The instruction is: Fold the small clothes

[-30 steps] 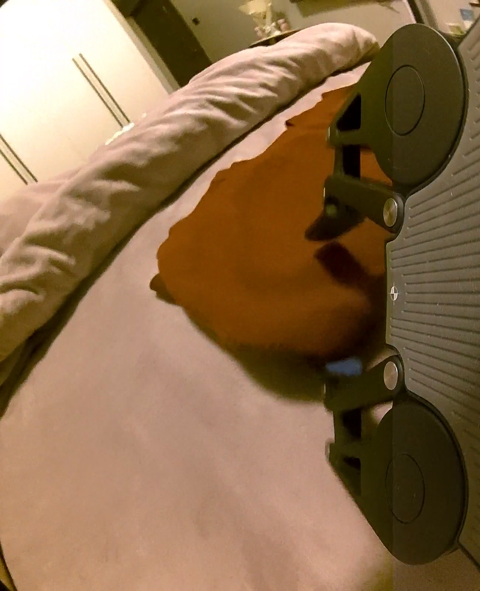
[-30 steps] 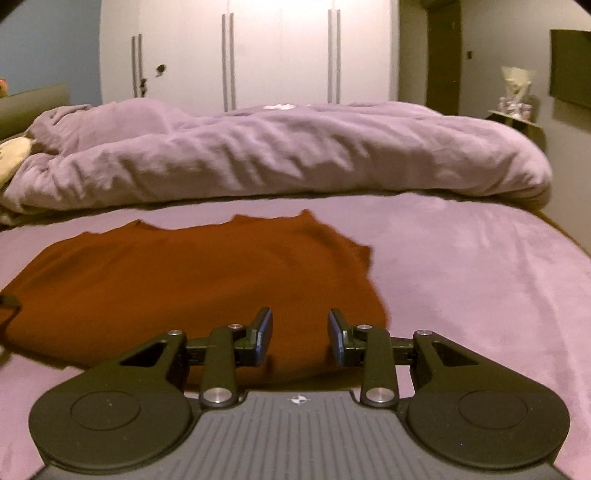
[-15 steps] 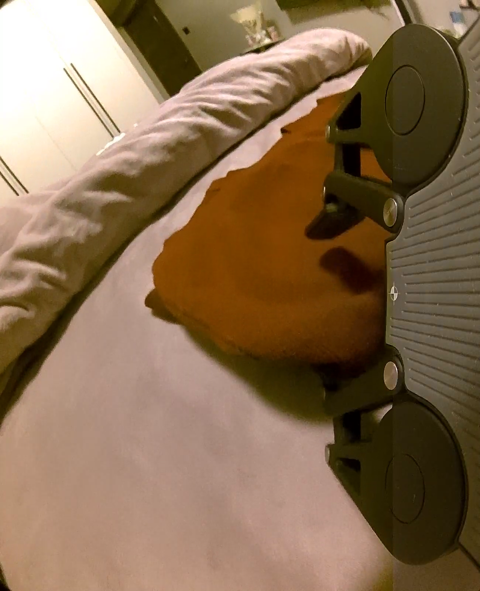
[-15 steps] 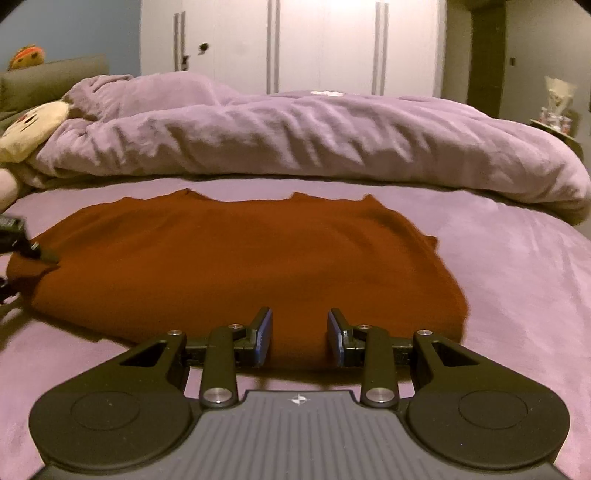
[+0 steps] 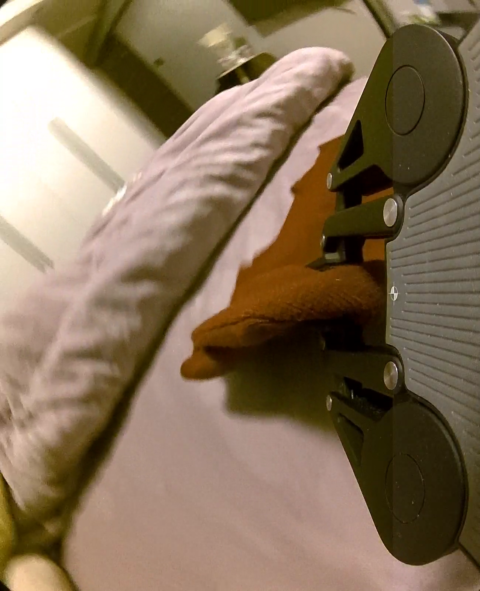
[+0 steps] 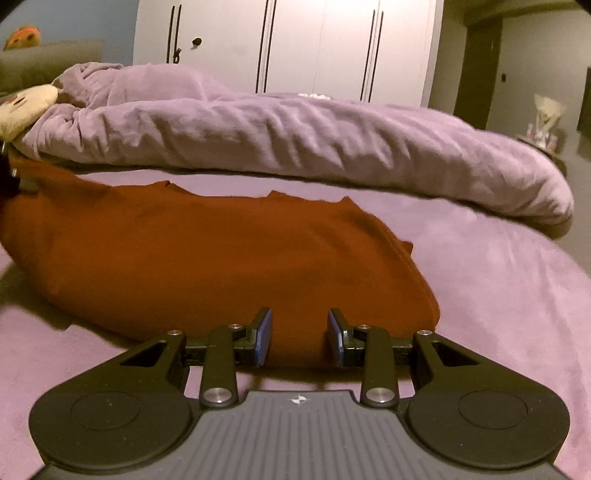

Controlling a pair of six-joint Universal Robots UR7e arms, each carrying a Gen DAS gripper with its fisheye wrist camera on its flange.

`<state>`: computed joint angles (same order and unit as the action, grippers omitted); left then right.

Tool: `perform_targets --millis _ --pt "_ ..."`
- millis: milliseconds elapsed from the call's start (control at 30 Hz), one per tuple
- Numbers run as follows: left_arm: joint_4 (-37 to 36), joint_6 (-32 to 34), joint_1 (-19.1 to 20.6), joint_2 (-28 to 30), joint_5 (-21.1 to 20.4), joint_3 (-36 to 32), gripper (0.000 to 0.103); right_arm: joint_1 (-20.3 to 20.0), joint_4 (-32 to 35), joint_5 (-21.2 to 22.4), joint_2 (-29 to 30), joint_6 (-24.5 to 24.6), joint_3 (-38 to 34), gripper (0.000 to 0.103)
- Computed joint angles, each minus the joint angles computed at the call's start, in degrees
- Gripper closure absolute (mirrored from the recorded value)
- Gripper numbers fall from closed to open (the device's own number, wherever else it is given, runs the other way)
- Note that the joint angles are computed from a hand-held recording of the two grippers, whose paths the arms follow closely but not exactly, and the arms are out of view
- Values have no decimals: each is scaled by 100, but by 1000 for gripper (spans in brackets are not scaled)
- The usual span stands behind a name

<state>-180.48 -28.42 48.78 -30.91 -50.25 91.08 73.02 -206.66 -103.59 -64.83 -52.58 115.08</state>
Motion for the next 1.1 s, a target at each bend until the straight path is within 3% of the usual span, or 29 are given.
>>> perform_targets --millis 67,233,433,533,567,600,633,667,767,900,967,1100 --pt "121 403 -170 163 43 -254 81 -10 112 -220 57 -152 -60 71" --pt "464 1079 -472 743 -35 -991 81 -200 149 259 -252 438 120 70" --pt "1510 1491 -628 1583 -88 -1760 76 -346 70 317 -401 518 161 69" --pt "1691 1265 -634 1638 -150 -1665 59 -398 113 277 -445 519 157 68" --pt "1366 1333 -625 1524 -397 -1422 49 -420 102 289 -471 514 173 67" --pt "1137 1356 -608 1389 -667 -1197 28 -439 96 308 -492 516 188 66" --pt "913 1341 -599 1234 -882 -949 20 -454 93 316 -511 521 205 65" --pt "691 1301 -618 1096 -955 -702 20 -472 73 311 -515 525 211 64" --pt "236 1124 -730 760 -720 -114 20 -491 82 253 -461 576 160 63" --pt "-197 814 -766 426 -3 429 20 -456 10 249 -436 690 161 63" --pt "139 307 -637 388 265 347 21 -428 -20 256 -420 624 169 63" --pt "618 -207 -456 436 398 117 21 -354 -79 60 -334 526 131 63"
